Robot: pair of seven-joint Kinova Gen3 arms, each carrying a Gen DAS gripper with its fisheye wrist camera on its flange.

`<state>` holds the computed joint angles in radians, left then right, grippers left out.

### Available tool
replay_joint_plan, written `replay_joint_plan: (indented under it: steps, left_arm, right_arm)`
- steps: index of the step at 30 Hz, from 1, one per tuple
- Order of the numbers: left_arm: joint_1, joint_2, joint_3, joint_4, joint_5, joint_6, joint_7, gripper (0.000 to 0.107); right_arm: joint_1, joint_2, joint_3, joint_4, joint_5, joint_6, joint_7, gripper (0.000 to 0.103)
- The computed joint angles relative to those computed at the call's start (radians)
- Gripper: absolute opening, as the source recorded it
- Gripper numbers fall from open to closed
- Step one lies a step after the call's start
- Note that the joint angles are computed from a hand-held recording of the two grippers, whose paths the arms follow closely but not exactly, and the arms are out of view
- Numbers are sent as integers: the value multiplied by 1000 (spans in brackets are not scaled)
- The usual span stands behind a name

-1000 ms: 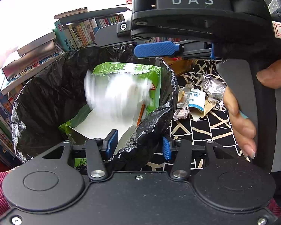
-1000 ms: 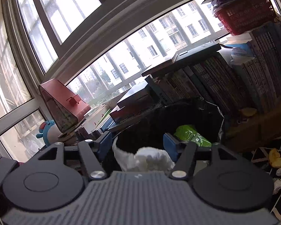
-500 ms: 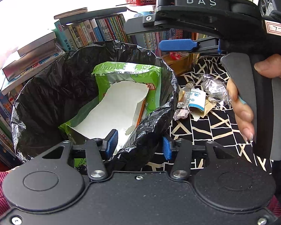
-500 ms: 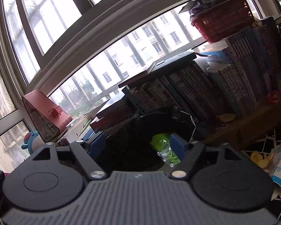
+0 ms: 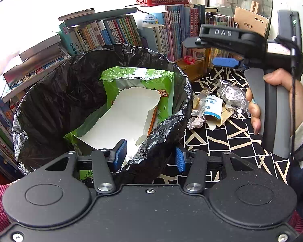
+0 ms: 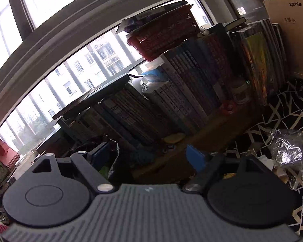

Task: Collect trash
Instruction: 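Reach the right gripper to the blue-and-white Sanita tissue pack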

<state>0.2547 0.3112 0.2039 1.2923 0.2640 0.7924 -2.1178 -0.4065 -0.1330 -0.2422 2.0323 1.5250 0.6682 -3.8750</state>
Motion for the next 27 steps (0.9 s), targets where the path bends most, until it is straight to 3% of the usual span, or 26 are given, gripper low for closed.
replay_joint_plan:
  steps: [8,12,22,27]
  left_arm:
    - [-1,-1,0,2,2,-3,-2,47]
    - [-2,-1,0,1,4,-2,0,47]
    - [0,0,-3,-7,1,4,11,47]
    - [4,-3,-3,0,-4,-3,15,47]
  right_arm:
    - [25,52,25,0,-130,58,-23,92]
    - [49,72,50,13,-177,4,-56,93]
    - [49,155,87,-39,-418,43,160,93]
    - [34,198,107,-70,-483,85,257,93]
